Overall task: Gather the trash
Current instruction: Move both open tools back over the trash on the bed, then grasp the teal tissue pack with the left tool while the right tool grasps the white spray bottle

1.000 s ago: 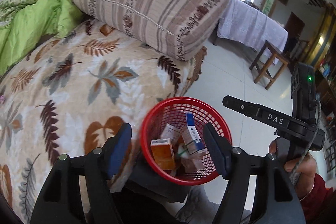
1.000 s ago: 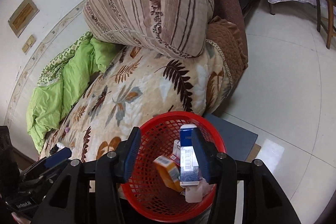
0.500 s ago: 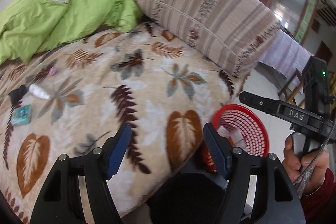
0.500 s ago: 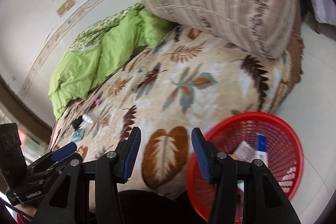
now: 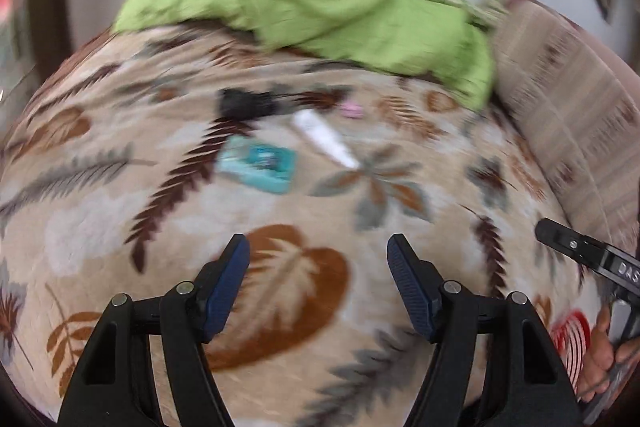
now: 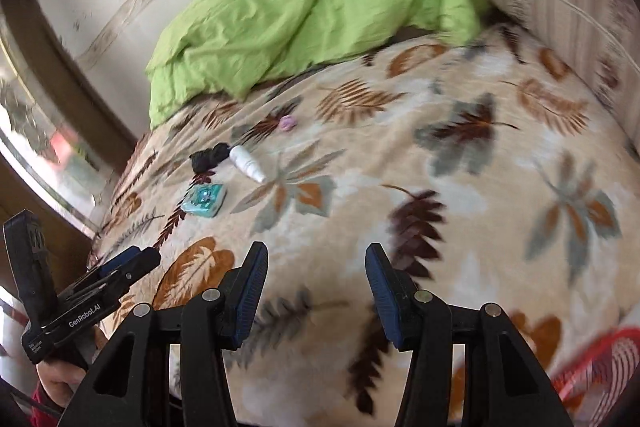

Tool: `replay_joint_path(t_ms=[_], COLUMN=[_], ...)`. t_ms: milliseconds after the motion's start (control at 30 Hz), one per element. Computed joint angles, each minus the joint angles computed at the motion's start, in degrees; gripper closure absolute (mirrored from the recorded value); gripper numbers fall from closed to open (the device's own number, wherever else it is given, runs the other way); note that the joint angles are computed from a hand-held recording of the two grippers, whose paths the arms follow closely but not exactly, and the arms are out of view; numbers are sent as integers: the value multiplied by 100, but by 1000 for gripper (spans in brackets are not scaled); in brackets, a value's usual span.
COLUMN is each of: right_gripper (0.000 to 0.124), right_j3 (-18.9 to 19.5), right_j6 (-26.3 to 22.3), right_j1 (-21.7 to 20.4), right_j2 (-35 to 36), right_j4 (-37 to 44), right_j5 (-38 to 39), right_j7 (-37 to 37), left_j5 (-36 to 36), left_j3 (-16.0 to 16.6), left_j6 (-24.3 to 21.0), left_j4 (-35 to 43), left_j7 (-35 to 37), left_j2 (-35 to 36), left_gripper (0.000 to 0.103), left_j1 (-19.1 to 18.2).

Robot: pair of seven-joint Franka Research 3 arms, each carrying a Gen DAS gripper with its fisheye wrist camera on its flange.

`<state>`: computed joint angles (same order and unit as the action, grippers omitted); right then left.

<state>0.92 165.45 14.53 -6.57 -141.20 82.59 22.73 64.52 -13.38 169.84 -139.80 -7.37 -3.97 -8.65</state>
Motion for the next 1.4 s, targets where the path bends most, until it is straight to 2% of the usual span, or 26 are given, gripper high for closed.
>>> replay_joint_path(t_ms=[100, 267, 300, 433, 500, 600, 633, 667, 733, 867, 967, 1000, 1100, 1167, 1200, 1267, 1333, 1400], right_gripper=[70, 70, 70, 70, 70, 70, 73, 86, 91, 91, 92, 92, 92, 92, 92, 92, 92, 92], right_j3=[199, 493, 435, 166, 95, -246, -187, -122, -8, 772, 1463, 1837, 2287, 2392, 2416, 2473, 2377, 2329], right_j6=[65, 106, 151, 128, 105, 43, 10, -15, -14, 91, 96, -107, -666, -860, -764, -331, 210, 508], right_j1=[141, 259, 383, 723, 808, 1095, 1031, 966, 868, 294, -169, -478, -898, -1058, -1112, -1152, -1024, -955], right_j2=[779, 2272, 2628, 3515, 3850, 4263, 4360, 4423, 4489, 4305, 4128, 4060, 3824, 3596, 3438, 3179, 2946, 2796], right_j4=[788, 2261, 2612, 3550, 3927, 4374, 4489, 4565, 4632, 4286, 3901, 3781, 3478, 3201, 3000, 2656, 2362, 2199], right_j5=[-309, -1719, -2271, -3600, -4072, -4803, -4884, -4949, -5063, -4974, -4846, -4598, -3879, -3371, -3057, -2424, -1979, -1536], right_j7=[43, 1141, 1545, 2528, 2811, 3462, 3502, 3545, 3669, 3321, 2784, 2480, 1816, 1543, 1450, 1105, 1086, 953], left_j5=[-20, 966, 1026, 1275, 1362, 1558, 1630, 1657, 1742, 1976, 2030, 2097, 2267, 2221, 2163, 1707, 1279, 732], left_j3=[162, 457, 493, 665, 703, 728, 738, 738, 731, 723, 704, 704, 665, 652, 650, 629, 598, 547], left_j6=[-182, -98, -84, 224, 228, 266, 291, 276, 217, 167, 124, 126, -81, -87, -60, -32, -183, -734], left_j4=[78, 315, 342, 366, 387, 437, 456, 462, 473, 468, 423, 412, 328, 358, 390, 523, 696, 920], left_j7=[-341, -1507, -1558, -1867, -1925, -2103, -2177, -2200, -2285, -2587, -2704, -2780, -3042, -2946, -2861, -2267, -1678, -940], left_j2=[255, 656, 715, 893, 917, 942, 954, 952, 921, 863, 807, 785, 650, 682, 729, 926, 1124, 1304], left_gripper=[33, 33, 33, 33, 33, 33, 33, 33, 33, 33, 33, 33, 33, 33, 33, 33, 33, 33], left_j1=[153, 226, 226, 276, 268, 266, 270, 270, 263, 302, 344, 361, 386, 425, 441, 435, 342, 167])
